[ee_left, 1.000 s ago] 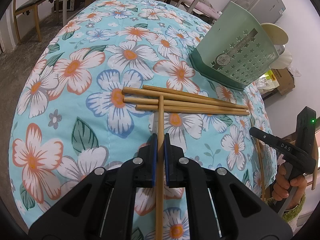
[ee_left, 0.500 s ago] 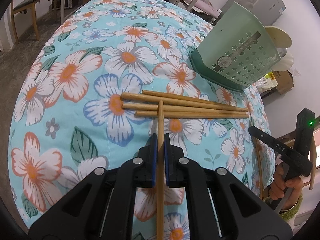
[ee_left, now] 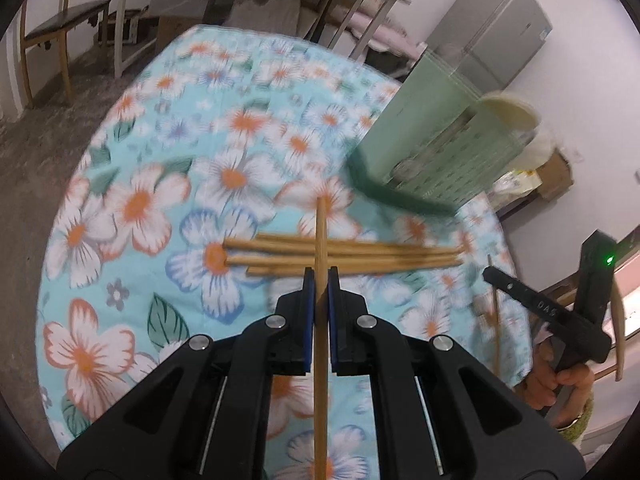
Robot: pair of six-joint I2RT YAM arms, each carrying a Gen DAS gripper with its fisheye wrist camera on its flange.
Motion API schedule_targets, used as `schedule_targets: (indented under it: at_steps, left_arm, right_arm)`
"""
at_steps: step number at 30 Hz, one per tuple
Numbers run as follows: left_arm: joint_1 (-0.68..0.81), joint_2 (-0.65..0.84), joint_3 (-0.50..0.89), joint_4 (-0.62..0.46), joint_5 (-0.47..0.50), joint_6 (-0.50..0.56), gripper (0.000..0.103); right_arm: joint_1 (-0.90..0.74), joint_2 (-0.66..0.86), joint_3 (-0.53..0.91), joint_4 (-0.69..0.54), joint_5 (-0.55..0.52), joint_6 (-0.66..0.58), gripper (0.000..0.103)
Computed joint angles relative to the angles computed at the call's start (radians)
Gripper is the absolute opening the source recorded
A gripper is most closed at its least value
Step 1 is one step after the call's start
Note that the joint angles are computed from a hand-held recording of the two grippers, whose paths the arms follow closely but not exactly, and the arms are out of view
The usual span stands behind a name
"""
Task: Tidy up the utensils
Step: 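Drop the chopstick into the green holder with the left tool while the right tool carries its chopstick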
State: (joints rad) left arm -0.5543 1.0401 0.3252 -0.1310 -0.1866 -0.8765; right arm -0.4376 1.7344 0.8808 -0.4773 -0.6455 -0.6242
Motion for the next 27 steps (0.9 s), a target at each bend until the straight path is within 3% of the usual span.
schedule_targets:
  at_steps: [8, 16, 27]
  left_arm:
    - [-0.103, -0.208, 0.105, -0.189, -0.124, -0.005, 0.005]
    - [-0.196, -0.228, 0.268, -0.262, -0.236, 0.060, 0.005]
    - [-0.094, -0.071, 0.579, -0.091, -0.179, 0.359, 0.005]
  right_arm:
    - [-0.073, -0.106, 0.054, -0.201, -0.206, -0.103, 0.006]
    - [-0.121, -0.146, 0.113, -0.337, -0.334, -0.196, 0.006]
    - [-0.141, -0.091, 0.185, -0.363, -0.370, -0.193, 0.006]
